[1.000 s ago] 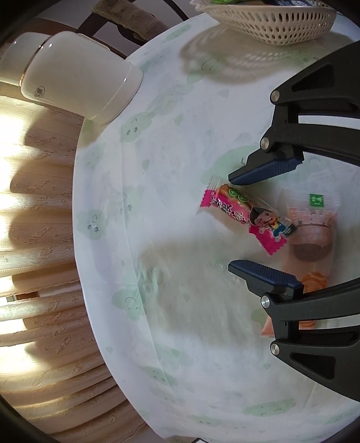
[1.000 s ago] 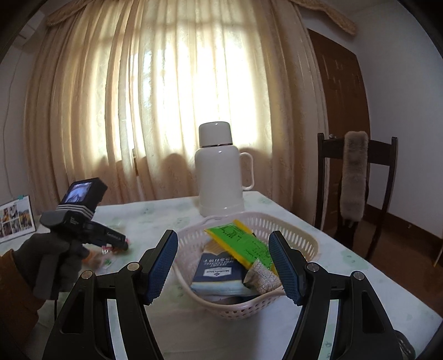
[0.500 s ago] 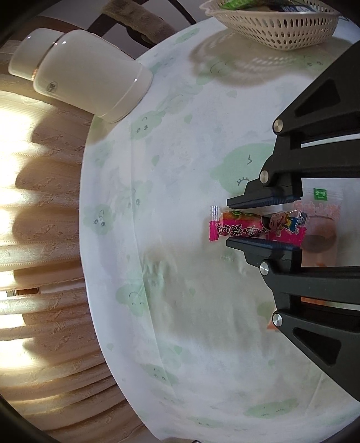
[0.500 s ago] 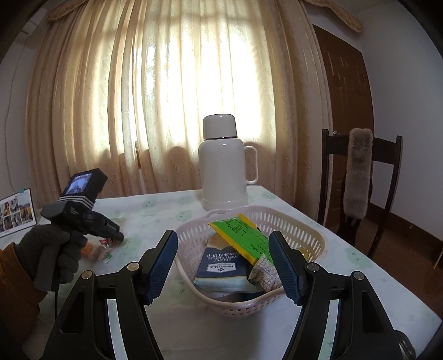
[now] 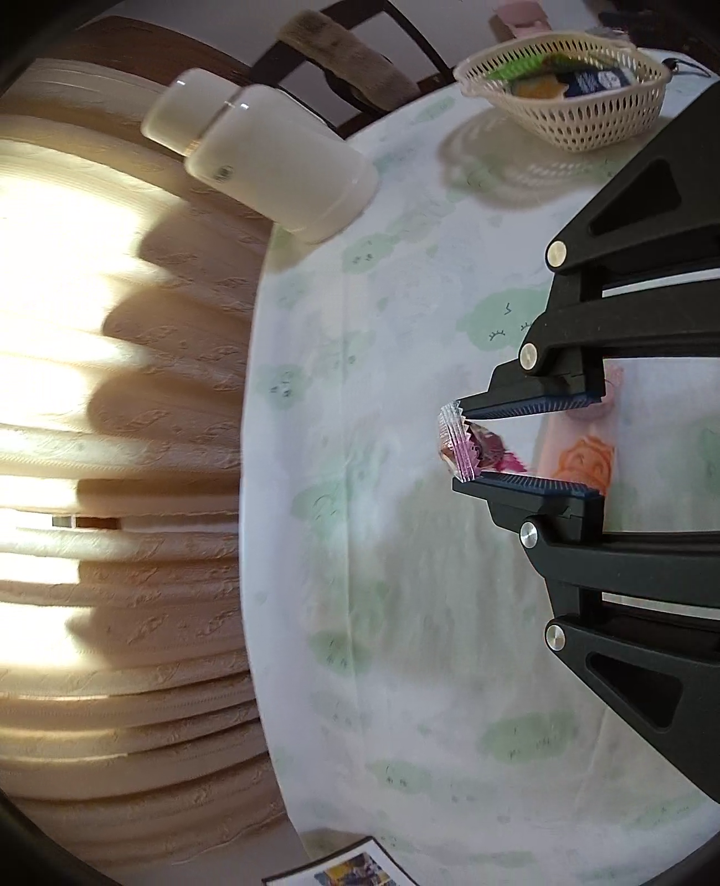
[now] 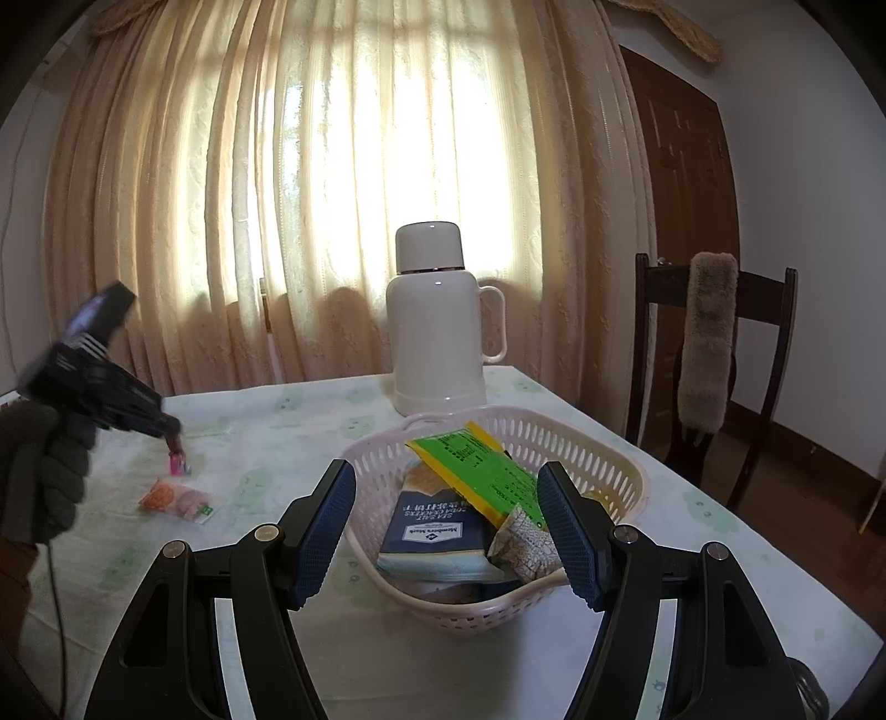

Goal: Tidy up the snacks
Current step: 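Lower the right tool onto the orange-printed biscuit packet and grasp it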

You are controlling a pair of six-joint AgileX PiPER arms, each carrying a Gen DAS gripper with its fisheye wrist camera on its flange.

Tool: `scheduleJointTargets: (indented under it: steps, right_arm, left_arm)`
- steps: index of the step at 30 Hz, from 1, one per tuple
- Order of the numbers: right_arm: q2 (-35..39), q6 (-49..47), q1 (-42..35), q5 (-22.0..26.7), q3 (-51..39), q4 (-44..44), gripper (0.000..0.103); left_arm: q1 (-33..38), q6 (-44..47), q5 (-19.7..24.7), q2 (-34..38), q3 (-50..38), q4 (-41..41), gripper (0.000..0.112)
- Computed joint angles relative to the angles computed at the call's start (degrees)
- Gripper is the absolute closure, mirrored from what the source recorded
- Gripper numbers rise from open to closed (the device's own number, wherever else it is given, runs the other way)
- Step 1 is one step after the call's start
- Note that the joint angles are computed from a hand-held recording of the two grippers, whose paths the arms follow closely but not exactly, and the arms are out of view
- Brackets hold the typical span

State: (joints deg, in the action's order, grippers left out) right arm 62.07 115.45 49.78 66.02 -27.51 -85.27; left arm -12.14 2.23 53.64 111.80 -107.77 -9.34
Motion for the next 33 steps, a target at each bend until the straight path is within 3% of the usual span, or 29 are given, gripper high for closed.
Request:
scheduleJointTargets:
  steps: [4,7,8,13,16,19,23,26,33]
  right_arm:
    - [2.6,-1.8,0.9,0.8,-1.9,1.2,0.034]
    - [3.7,-4.8,1.1,-3.1,-4.8,1.6,0.034]
    - [3.6,-6.1,0.1,-6.6,-6.0,1.7,0.034]
    - [7.3,-23.9,-12.8,-33.8,-14.3,10.9,0.034]
    - [15.0,-39.9,-17.3,-40.6,-21.5,23.0,0.034]
    - [21.9,-57.1,-21.0,-46.7,-26.9,38.6,0.034]
    - [30.1,-80.0,-22.2,-47.7,-34.4,58.5,0.034]
    - [36.0,-95.4,-23.2,-45.7,-41.0,71.9,0.034]
    - [47.7,-107.8,-26.3,-39.1,-56.6,84.0,0.034]
  left_arm:
    - [2.6,2.7,-0.8,-3.0,1.8,-3.3,0.095]
    - [4.1,3.8,-0.5,-4.4,1.6,-5.2,0.095]
    - [4.4,3.8,-0.6,-4.8,1.6,-5.2,0.095]
    - [6.0,6.2,-0.9,-7.2,2.1,-7.5,0.095]
    - [7.5,7.5,0.0,-6.8,0.8,-8.9,0.095]
    - [8.6,7.6,1.5,-4.1,-1.9,-8.8,0.079]
    - [10.4,7.2,3.4,1.2,-6.7,-7.8,0.078]
    - [11.6,5.5,5.3,5.4,-10.8,-6.5,0.073]
    - [12.9,1.2,7.6,10.7,-15.5,-4.2,0.064]
